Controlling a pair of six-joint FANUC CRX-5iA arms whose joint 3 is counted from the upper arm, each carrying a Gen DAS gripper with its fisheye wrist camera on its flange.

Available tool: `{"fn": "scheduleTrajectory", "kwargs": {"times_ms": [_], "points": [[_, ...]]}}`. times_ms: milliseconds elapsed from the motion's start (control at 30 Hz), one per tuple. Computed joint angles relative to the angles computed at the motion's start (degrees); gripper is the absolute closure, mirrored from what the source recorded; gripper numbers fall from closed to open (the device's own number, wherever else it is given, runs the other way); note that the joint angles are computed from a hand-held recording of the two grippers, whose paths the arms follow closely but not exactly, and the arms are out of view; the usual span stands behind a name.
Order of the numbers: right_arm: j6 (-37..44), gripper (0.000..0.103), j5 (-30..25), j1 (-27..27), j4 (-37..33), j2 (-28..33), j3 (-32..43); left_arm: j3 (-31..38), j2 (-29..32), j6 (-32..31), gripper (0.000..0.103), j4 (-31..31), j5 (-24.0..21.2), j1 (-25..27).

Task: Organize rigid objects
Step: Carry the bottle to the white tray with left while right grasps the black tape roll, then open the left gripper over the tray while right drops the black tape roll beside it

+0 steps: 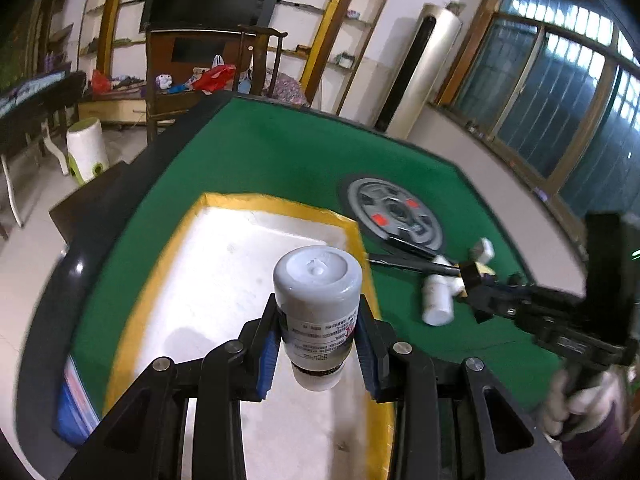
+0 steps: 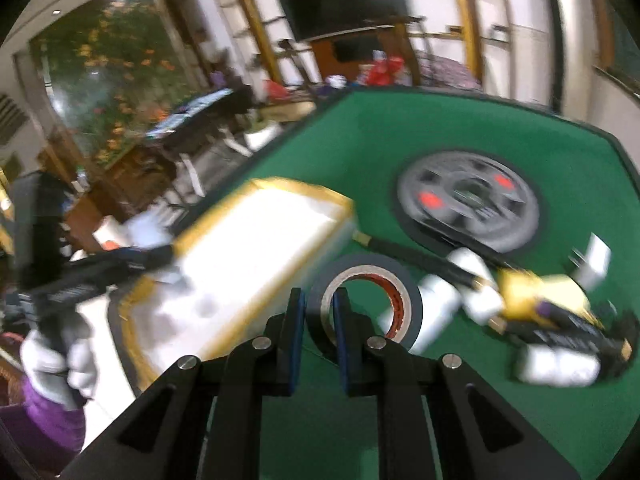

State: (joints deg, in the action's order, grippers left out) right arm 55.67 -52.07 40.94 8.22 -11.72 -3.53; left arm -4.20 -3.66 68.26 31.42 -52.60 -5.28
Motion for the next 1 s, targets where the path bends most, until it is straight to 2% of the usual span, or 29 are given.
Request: {"fn": "scheduleTrajectory", "kwargs": {"times_ms": [67,167,333,467,567,600,700,800,867,1000], "points": [[1.9,0.089,0.2,0.7,-1.2,3.4,3.8,4.2,3.2,1.4,0.067,-3.3,-1.7,-0.3],[5.2,0.089,-0.8,1.0,-3.6,9.3,10.0,9.7,9.0,2.6,0.067,-3.9,-6.0,0.3],[6.8,0.089,-5.2,1.5,-1.9,18.1,18.2,17.5,16.7,5.3,0.067,-5.2,-11.7,0.8],[7.6,0.089,-7.8,0.7,-1.4,22.7,21.9,22.6,21.8,6.5,0.067,-5.1,-15.8,0.4],[7.4,0.089,-9.3,0.1,-1.3,24.9,23.6,24.5,23.7,8.6,0.067,-6.1,-16.5,-0.2],[7.1,0.089,-9.5,-0.2,-1.2,25.4,23.8,24.8,24.1,9.2,0.065,-6.0,-16.6,-0.3],[7.0,0.088,-10.6,-1.0,-1.7,26.8,25.2,25.0,25.0,10.5,0.047,-4.2,-16.8,0.0],[5.8,0.071,-10.3,-0.4,2.0,26.6,23.9,23.2,24.6,10.4,0.043,-0.9,-16.2,1.1],[4.7,0.052,-9.1,0.2,4.7,25.3,22.1,21.9,23.8,10.7,0.039,0.5,-15.5,1.6],[0.7,0.049,-4.4,1.6,10.6,19.6,15.4,17.4,18.6,10.2,0.039,0.2,-10.8,1.9]]}}
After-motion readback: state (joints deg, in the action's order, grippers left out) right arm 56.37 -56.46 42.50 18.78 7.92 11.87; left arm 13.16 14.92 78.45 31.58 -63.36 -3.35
